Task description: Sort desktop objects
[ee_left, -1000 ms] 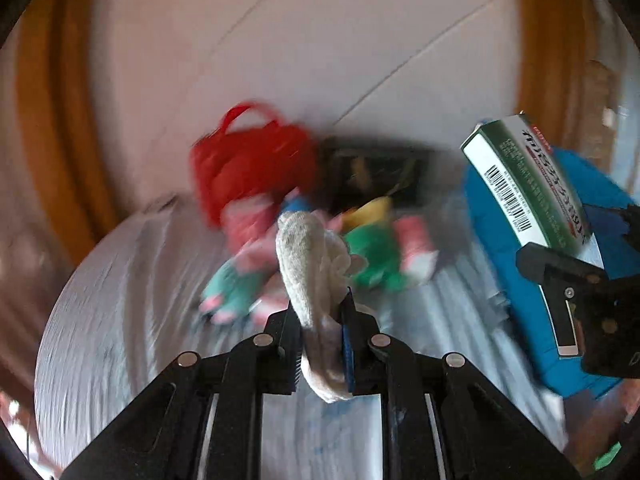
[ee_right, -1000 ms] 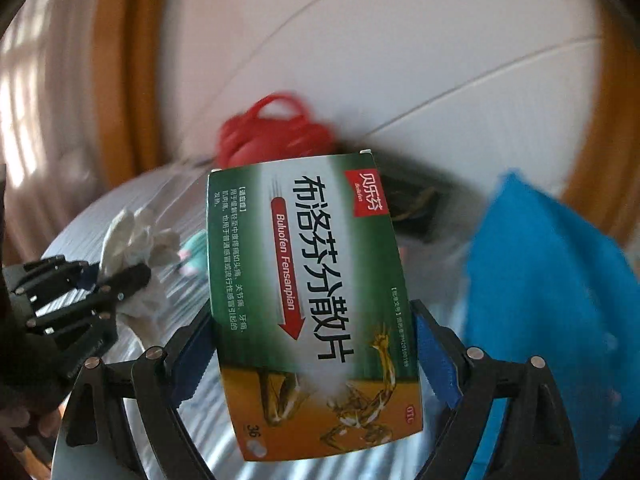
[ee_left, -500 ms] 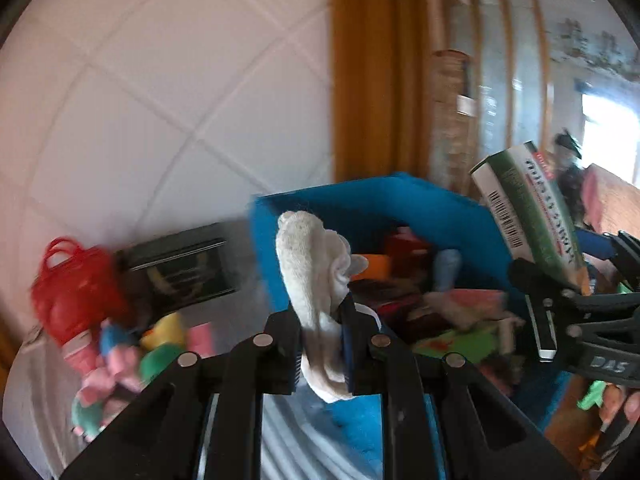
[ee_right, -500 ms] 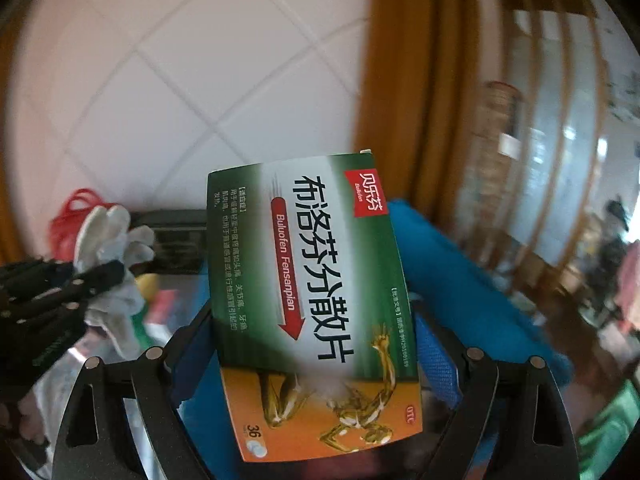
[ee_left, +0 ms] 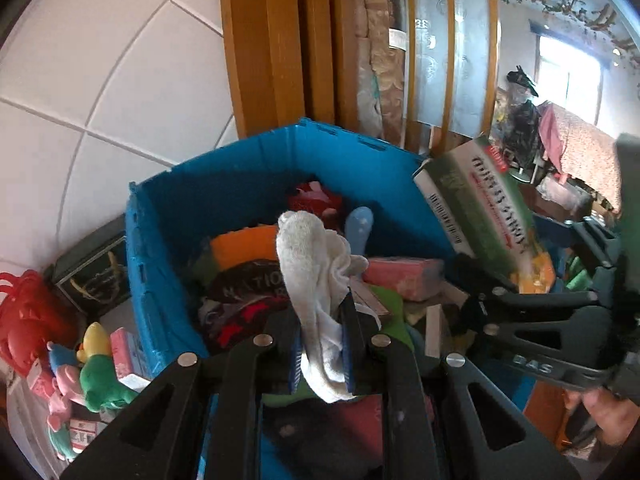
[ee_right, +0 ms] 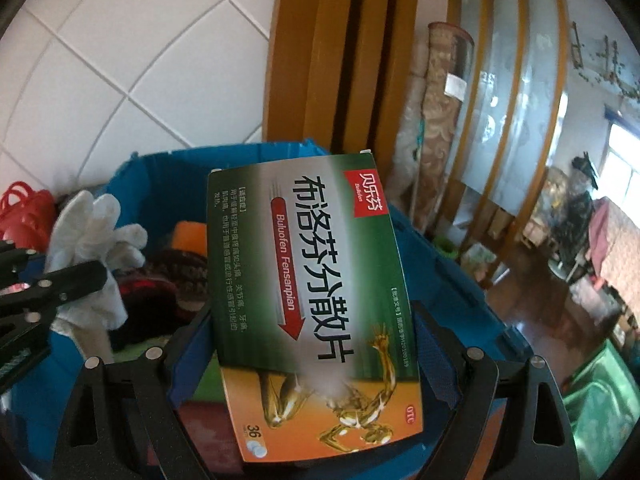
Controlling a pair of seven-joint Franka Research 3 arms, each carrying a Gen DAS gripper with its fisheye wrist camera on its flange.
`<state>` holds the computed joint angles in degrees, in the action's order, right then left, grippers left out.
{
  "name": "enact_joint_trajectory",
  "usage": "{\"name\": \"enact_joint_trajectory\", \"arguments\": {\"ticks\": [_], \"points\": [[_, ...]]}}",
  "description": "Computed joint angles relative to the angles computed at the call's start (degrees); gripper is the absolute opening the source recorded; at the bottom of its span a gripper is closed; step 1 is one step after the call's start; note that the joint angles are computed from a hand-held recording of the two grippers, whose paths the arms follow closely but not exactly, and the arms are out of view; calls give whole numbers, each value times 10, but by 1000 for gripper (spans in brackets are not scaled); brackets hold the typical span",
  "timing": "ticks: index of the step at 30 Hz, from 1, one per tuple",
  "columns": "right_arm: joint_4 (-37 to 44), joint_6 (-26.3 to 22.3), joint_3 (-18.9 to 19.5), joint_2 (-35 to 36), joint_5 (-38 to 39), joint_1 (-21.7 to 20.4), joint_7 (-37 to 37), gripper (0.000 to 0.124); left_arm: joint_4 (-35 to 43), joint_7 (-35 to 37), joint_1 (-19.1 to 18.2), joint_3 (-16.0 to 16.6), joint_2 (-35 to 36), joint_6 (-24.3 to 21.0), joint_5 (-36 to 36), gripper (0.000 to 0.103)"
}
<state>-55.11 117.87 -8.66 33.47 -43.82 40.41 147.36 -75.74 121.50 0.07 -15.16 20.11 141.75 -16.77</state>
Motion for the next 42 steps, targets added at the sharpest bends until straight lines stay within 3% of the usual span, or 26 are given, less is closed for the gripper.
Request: {"name": "enact_joint_trajectory", "arguments": {"ticks": [6, 13, 16, 18, 20, 26, 28, 33, 39, 42], "points": [[43, -21, -3, 30, 18, -3, -29, 90, 26, -8, -6, 0, 16, -14, 14, 15], [37, -30, -16, 30, 14, -3, -36, 91, 20, -4, -9, -2, 12, -8, 20, 17], [13, -23, -17, 14, 2, 0, -24, 99, 3, -11, -12, 1, 1, 12, 27, 40], [-2, -19, -16, 4, -9, 1, -15, 103, -14, -8, -9, 0, -9, 33, 22, 67], [-5, -22, -13, 0, -17, 3, -14, 103, -29, -3, -5, -1, -18, 53, 14, 74], [-15, -19, -3, -10, -27, 4, -8, 103, -80, 12, 11, -1, -57, 100, -20, 75], [-10, -22, 0, -10, -30, 8, -6, 103, -102, 25, 19, -1, -74, 118, -42, 80], [-5, -36, 3, -14, -46, 33, 21, 103, -172, 103, 37, 1, -130, 173, -154, 96], [11, -58, 13, -12, -52, 62, 50, 103, -249, 221, 20, 33, -192, 256, -318, 102], [28, -77, 13, -4, -54, 79, 56, 103, -264, 168, 7, 61, -202, 242, -276, 102]]}}
